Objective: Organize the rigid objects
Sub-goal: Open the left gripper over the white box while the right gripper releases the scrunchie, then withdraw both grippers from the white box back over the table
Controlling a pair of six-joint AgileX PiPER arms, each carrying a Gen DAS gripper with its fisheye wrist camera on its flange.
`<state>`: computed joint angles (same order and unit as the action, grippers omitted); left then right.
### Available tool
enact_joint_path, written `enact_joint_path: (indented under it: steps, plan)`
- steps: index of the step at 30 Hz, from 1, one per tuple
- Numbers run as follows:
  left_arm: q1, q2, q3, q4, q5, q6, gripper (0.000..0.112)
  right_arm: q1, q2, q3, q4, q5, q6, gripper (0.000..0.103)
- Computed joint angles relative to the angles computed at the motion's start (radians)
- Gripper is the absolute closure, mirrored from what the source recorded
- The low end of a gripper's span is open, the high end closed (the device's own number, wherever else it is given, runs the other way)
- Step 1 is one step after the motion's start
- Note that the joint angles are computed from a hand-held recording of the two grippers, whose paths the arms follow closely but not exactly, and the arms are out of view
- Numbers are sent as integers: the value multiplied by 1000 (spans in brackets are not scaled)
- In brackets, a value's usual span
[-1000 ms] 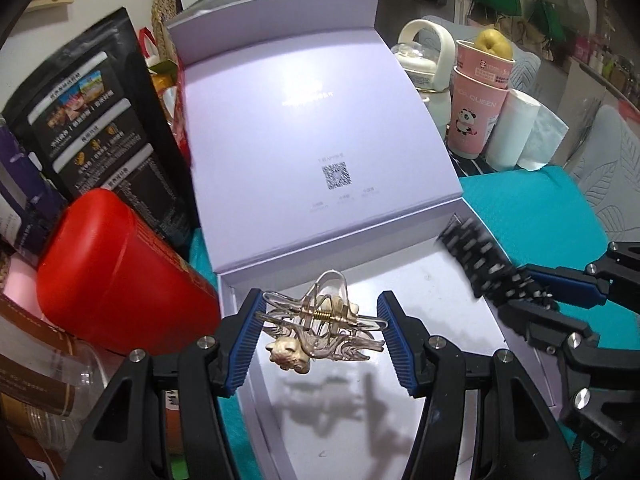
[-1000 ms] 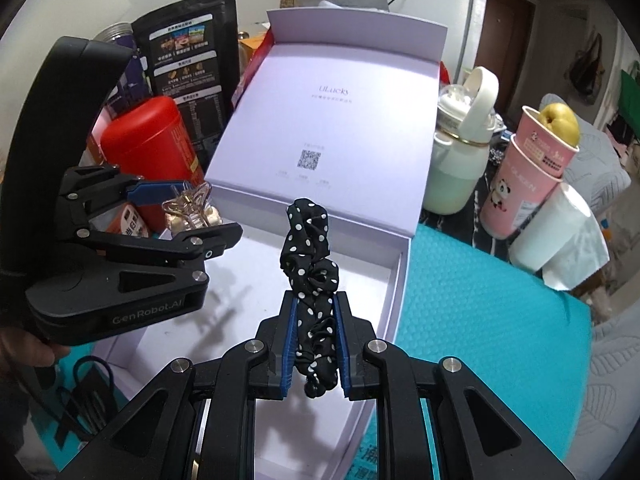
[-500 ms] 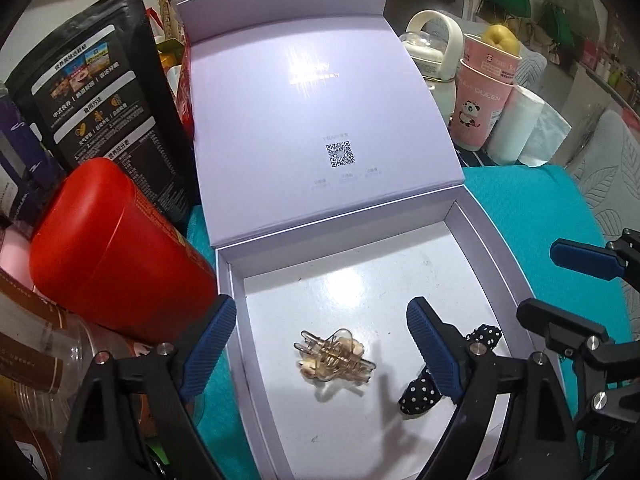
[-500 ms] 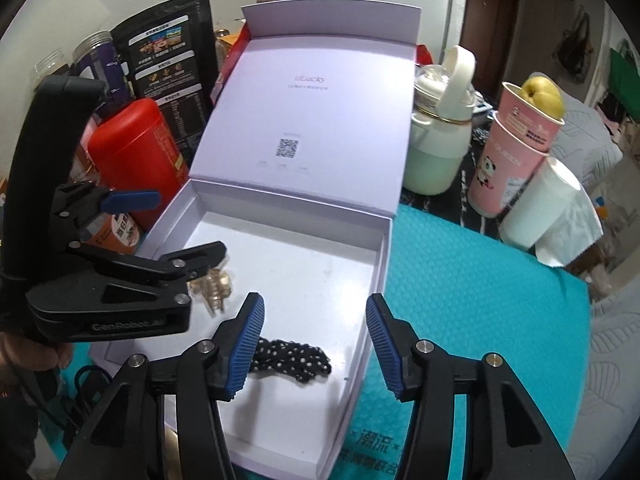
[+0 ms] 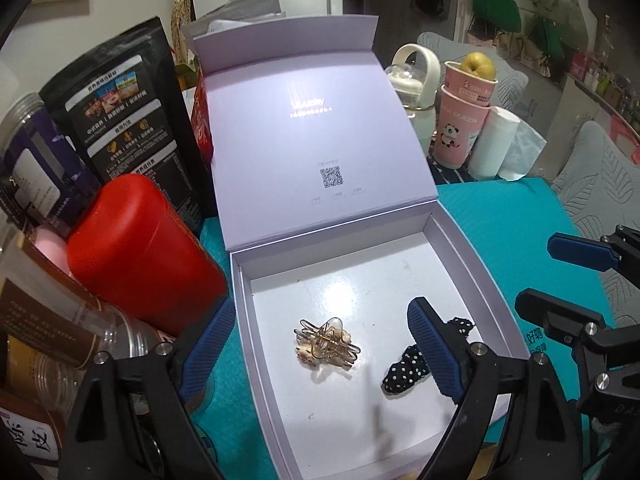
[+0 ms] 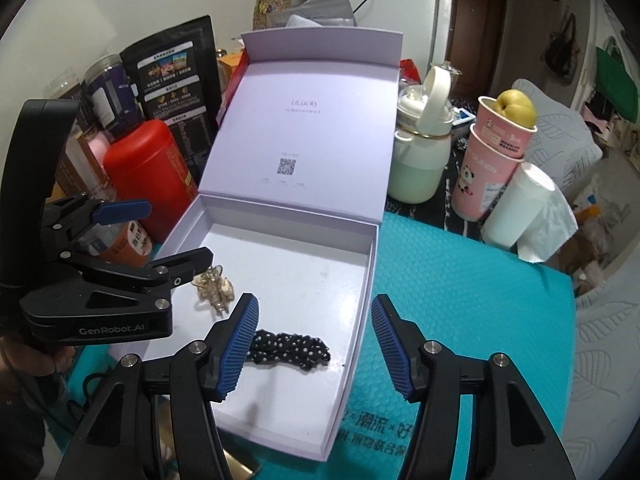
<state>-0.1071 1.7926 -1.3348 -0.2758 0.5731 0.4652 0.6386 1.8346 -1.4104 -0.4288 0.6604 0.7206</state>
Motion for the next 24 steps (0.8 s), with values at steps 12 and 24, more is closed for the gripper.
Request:
enact_joint_path:
  steps: [12,24]
  plan:
    - [14,-171,117,-30,-23,37,24,84,-114,74,-117,37,142,44]
    - [64,-390,315,-145,-22,164,24,234,-263,223,-297,78,393,44]
